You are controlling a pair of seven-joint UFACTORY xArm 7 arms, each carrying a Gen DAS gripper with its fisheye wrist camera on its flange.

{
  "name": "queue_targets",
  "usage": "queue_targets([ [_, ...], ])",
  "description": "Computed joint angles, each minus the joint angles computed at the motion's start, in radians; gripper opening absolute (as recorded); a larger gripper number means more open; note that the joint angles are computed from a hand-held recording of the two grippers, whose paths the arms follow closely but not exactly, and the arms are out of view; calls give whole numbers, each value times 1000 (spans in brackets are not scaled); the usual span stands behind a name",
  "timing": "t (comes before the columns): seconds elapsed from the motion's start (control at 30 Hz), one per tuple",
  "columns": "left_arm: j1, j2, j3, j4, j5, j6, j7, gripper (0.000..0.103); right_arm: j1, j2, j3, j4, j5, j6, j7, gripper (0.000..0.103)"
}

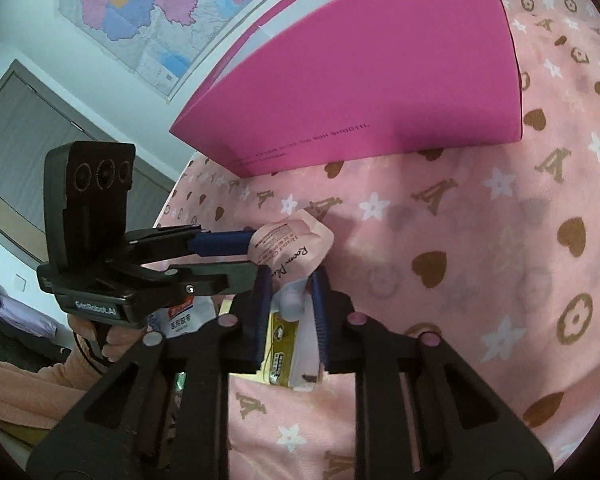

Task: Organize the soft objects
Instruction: 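Grasp the pink hand cream sachet with the right tool, then carry the hand cream sachet into the box and open the right tool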

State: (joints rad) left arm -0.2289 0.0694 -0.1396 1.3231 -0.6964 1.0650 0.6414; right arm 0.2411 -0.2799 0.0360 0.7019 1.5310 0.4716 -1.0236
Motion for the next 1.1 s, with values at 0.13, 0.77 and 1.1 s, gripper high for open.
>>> queue_targets([
  [0.13, -3, -6, -3, -5, -15, 2, 12, 55, 7, -17, 12, -4, -12, -42, -6, 17],
  [0.77, -30, -59, 3, 56, -126, -52, 81, 56, 94, -190, -45, -25, -224, -214, 14, 17],
  [1.1, -51, 13, -25, 201, -75, -127, 50, 55, 174, -185, -151, 46, -367, -259, 27, 17],
])
